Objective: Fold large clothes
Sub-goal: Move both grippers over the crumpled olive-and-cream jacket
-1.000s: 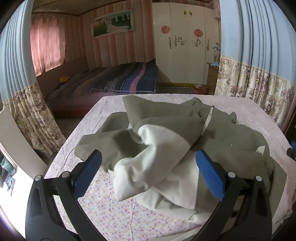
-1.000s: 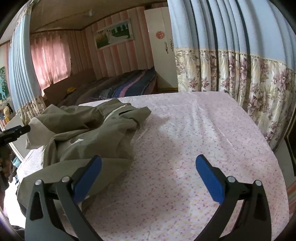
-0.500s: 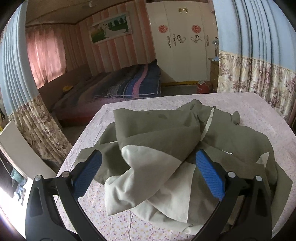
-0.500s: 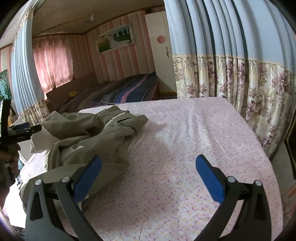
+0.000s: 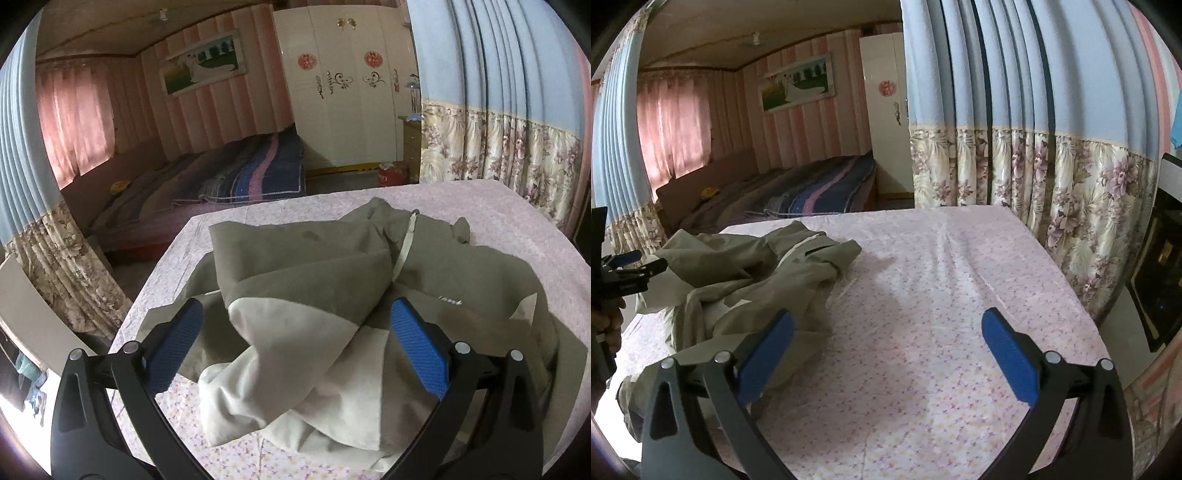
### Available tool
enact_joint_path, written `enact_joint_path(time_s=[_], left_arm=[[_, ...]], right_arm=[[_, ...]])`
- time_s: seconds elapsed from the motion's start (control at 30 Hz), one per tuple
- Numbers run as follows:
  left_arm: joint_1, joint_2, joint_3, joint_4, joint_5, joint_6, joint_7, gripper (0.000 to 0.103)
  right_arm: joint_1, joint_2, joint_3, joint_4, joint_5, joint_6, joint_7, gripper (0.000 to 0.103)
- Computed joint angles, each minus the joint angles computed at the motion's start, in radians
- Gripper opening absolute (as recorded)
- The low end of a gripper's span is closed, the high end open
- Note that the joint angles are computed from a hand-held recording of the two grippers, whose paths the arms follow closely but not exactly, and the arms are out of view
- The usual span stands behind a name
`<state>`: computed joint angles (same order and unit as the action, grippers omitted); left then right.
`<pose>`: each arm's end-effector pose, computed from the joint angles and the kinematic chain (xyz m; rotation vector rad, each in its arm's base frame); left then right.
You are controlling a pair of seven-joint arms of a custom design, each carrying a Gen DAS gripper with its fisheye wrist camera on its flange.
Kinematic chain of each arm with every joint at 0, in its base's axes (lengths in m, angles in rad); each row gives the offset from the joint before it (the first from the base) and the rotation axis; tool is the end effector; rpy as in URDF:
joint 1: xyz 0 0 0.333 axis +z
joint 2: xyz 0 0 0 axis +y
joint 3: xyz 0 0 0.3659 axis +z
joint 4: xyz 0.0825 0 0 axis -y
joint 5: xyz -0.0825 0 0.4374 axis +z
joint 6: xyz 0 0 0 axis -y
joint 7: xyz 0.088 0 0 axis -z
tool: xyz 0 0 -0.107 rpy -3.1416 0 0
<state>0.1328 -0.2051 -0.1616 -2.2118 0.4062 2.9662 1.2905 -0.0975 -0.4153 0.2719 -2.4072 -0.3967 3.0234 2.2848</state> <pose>0.5730 -0.0503 0.6013 -1.4941 1.6964 -0.7181 0.4846 0.1334 0.6013 -1.4591 1.6654 -0.7993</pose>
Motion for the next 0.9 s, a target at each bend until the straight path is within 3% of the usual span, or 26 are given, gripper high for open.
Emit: enact_joint_path(time_s=[0.1,0.23,0.33,0.4,0.47,0.53,0.73,0.9], left_arm=[[-0.053,-0.002,0.059,-0.015,-0.096,0.024,0.118,0.1],[-0.154,-0.006,0.162,-0.041,-0.299,0.045,0.37,0.1],[-0.27,-0.011,0.266,-0.061,-0.501,0.071,0.591,0.1],[-0.296,-0.011,0.294,-0.068,-0.575,0.082,0.679,0.1],[-0.375,-0.016,0.372,-0.067,-0.706,0.075,0.824,0.1],[-0.406,-0.015,0.407,-0.058,-0.789,0.067,0.916,0.1],[-0.47,0.01,0.481,0.004,-1.026,0.026,1.17,0.1],[-0.439,0.041,0.446,0.051,-1.099,-0.009,1.243,0.1]], right_arm=[[0.0,0.008,0.021,0.015,-0.002,-0.023,0.021,0.101],[-0.035,0.011,0.091,0.045,-0.068,-0.072,0.113,0.101],[-0.057,0.022,0.15,0.089,-0.146,-0.145,0.205,0.101],[-0.071,0.034,0.199,0.132,-0.212,-0.233,0.272,0.101],[-0.047,0.052,0.209,0.168,-0.235,-0.296,0.299,0.101],[-0.029,0.066,0.213,0.193,-0.266,-0.33,0.329,0.101],[0.035,0.149,0.206,0.294,-0.327,-0.461,0.357,0.101],[0.091,0.208,0.163,0.338,-0.355,-0.485,0.375,0.101]])
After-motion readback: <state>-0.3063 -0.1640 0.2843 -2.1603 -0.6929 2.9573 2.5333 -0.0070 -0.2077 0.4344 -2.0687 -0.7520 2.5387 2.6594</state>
